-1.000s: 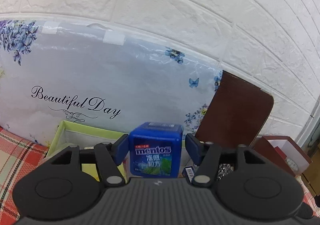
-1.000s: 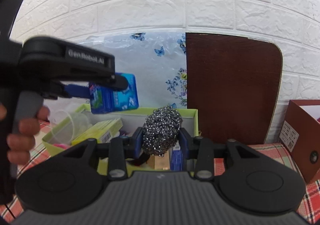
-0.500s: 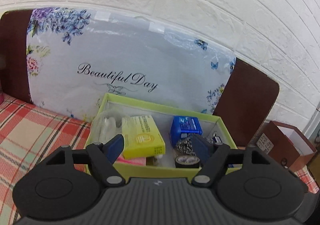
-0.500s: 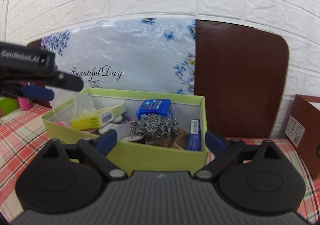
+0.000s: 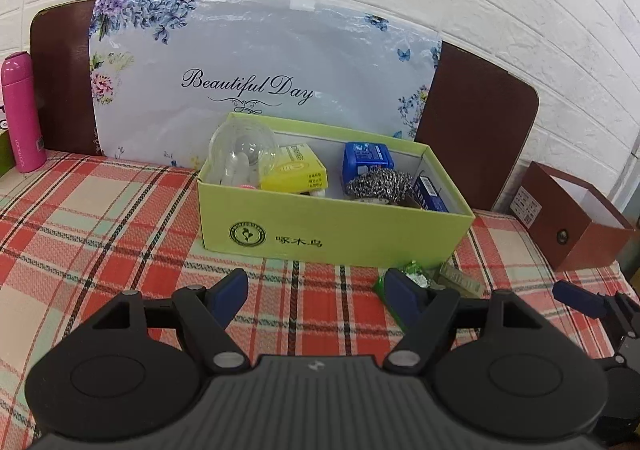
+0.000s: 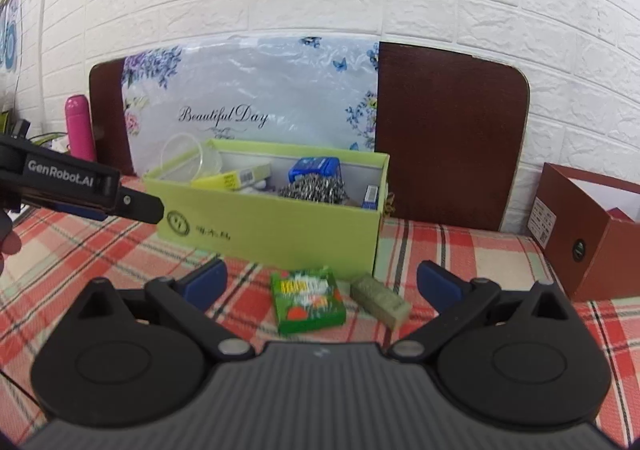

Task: Organize objects
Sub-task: 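Move the left tool to the green snack pack while the right tool approaches the olive box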

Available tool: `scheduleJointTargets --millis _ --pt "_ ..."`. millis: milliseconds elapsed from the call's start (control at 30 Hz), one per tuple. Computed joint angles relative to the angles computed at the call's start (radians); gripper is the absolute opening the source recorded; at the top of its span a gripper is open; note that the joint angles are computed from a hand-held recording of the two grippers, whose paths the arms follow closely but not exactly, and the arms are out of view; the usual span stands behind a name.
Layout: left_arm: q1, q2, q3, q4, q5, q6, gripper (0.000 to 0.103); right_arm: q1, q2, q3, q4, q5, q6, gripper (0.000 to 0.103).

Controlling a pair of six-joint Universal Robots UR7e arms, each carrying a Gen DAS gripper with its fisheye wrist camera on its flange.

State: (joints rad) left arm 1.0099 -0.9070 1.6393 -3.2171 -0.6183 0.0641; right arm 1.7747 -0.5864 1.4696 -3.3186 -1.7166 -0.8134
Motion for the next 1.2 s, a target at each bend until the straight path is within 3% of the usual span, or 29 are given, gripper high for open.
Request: scheduleJointTargets --millis 367,600,867,1000,1100,1200 --pt "-0.011 -0.028 0.083 0.109 0.033 -0.084 0.078 -0.022 -0.069 0.118 0.004 -0.030 0.073 0.103" --pt "0.007 -0.028 0.095 0.082 -0.070 -0.033 0.078 -0.029 -0.055 0.101 0.052 -0.063 0.088 0.103" --pt "0.045 0.118 -0.129 0.197 -0.181 -0.035 0.079 -0.036 -0.066 0.103 0.025 -0.096 0.089 0.103" --pt "0.062 0.228 -0.291 0.248 -0.163 -0.053 0.079 -0.043 -0.077 0.105 -0.004 -0.118 0.077 0.103" --pt "0.068 0.314 -0.410 0.281 -0.094 -0.058 0.079 -0.049 -0.083 0.104 -0.017 -0.137 0.098 0.103" --pt "0.087 0.360 -0.482 0.327 -0.093 -0.078 0.079 -0.056 -0.087 0.100 -0.008 -0.139 0.120 0.103"
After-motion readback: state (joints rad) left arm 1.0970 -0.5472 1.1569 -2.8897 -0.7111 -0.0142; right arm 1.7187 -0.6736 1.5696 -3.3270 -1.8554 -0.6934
